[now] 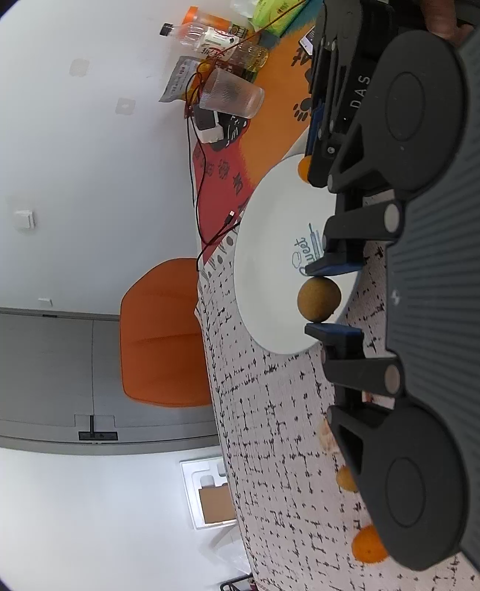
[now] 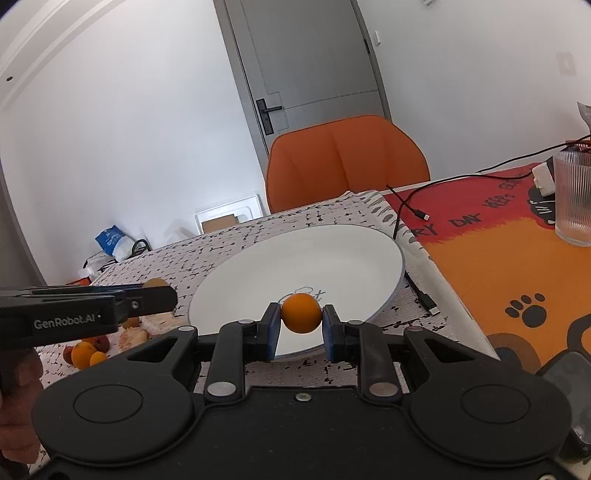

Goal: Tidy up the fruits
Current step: 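Carry both fruits over the white plate and open both grippers, then move the right gripper back toward the peeled pomelo segments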

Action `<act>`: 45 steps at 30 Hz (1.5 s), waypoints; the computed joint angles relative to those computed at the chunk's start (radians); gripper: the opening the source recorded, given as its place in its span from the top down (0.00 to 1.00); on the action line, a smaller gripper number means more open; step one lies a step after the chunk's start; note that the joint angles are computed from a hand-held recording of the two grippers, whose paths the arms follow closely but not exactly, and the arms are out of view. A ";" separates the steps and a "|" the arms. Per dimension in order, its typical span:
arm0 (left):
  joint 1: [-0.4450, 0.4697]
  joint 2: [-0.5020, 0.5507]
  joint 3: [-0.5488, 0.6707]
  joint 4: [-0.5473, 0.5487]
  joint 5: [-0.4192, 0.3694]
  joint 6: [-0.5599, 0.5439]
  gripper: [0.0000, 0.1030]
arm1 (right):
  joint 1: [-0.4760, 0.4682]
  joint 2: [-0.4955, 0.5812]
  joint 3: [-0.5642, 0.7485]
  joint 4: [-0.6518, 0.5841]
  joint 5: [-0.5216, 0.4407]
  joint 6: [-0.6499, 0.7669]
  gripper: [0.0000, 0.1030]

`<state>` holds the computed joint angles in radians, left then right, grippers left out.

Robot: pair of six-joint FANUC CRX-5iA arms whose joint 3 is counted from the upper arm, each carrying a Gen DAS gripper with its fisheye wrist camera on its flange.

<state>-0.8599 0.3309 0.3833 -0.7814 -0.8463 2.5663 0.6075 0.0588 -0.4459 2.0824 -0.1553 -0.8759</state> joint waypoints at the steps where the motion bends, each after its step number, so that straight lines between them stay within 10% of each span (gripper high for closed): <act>1: 0.002 0.007 0.007 0.005 0.001 -0.006 0.75 | -0.004 0.001 0.002 0.008 0.003 -0.007 0.78; 10: 0.018 0.052 0.053 0.048 0.013 -0.055 0.76 | -0.073 -0.005 0.028 0.241 0.064 -0.204 0.73; 25: 0.025 0.055 0.063 0.064 0.022 -0.079 0.70 | -0.065 -0.036 -0.011 0.177 0.056 -0.178 0.73; 35: -0.001 -0.016 -0.002 -0.028 -0.056 0.039 0.36 | -0.034 -0.026 -0.006 0.119 0.049 -0.133 0.64; 45: -0.028 -0.101 -0.084 -0.122 -0.128 0.173 0.11 | 0.036 -0.024 -0.011 -0.026 -0.019 0.001 0.28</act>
<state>-0.8875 0.2298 0.2990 -0.9039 -0.9747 2.7394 0.6437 0.0351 -0.4573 2.0569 -0.1741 -0.8744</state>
